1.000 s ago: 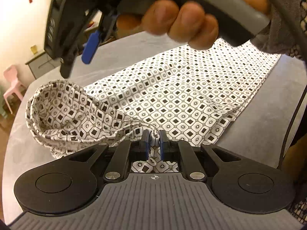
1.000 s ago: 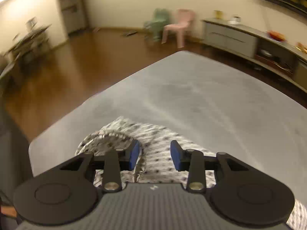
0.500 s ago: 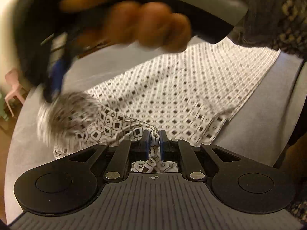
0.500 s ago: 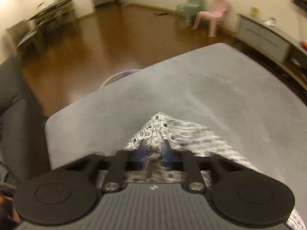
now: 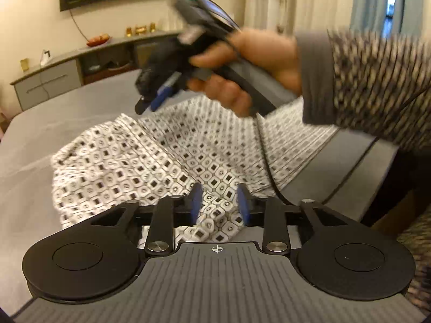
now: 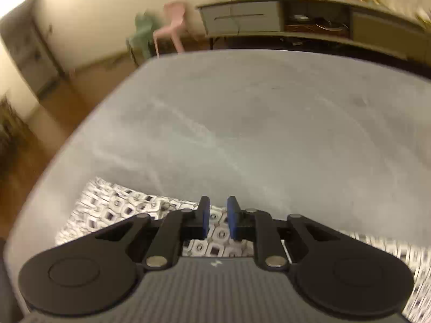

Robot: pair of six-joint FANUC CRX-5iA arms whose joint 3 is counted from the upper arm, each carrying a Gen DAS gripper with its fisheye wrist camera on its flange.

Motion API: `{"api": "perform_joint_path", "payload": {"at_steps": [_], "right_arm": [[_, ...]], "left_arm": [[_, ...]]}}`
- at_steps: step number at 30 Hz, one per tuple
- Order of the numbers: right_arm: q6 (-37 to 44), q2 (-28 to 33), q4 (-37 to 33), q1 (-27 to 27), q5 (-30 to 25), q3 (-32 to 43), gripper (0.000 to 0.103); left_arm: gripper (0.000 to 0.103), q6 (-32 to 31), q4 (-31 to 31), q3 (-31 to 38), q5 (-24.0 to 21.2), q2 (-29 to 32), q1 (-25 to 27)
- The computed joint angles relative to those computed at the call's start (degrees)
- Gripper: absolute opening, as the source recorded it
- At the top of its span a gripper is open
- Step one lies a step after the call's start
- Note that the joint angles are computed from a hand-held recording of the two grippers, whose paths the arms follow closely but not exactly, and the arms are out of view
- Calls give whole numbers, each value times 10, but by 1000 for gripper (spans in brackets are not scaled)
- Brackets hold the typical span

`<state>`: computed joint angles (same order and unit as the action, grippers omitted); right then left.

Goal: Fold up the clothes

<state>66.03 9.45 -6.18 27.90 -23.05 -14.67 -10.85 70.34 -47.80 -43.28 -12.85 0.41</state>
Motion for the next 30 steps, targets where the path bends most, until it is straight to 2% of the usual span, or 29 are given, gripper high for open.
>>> {"api": "perform_joint_path", "payload": {"at_steps": [1,2,3,4,7,9,12,16,17,18,19,20,21,23,27,30], "right_arm": [[47,-20,-59,-7,2,-5,50],[104,-37,-119,-17,-1,-7,55],[132,-49,-149,-18,-4,-9,60],[143,-55,-149,-12,1,-12,60],[104,-63,-50,26,32,-32,60],[63,-54,52,56,37,-30,60],[125,3,59,74,-37,64,65],[218,121,22,93,-184,235,66],[222,147,27,96,-218,267,63],[223,173,35,99,-252,298,50],[233,195,28,97,-288,329,25],[247,201,13,91,-302,343,24],[246,192,2,85,-290,338,7],[227,162,-20,69,-255,318,6],[152,123,-9,52,-194,283,5],[160,117,-75,27,-187,286,5]], "left_arm": [[36,-5,8,0,-28,-5,24],[39,9,20,5,-33,-2,45],[39,26,32,11,-36,1,64],[39,45,43,19,-37,6,82],[38,192,1,82,-31,75,129],[36,287,-71,133,-79,131,153],[36,334,-126,147,-97,154,150],[36,351,-122,109,-44,128,133],[27,356,-121,99,-30,122,128],[21,354,-114,94,-26,119,127],[12,345,-105,90,-31,117,127],[5,335,-102,89,-34,116,126],[2,328,-99,89,-37,118,123],[0,315,-93,86,-56,120,129],[0,304,-89,80,-50,123,120],[0,299,-67,76,-34,121,115]]}}
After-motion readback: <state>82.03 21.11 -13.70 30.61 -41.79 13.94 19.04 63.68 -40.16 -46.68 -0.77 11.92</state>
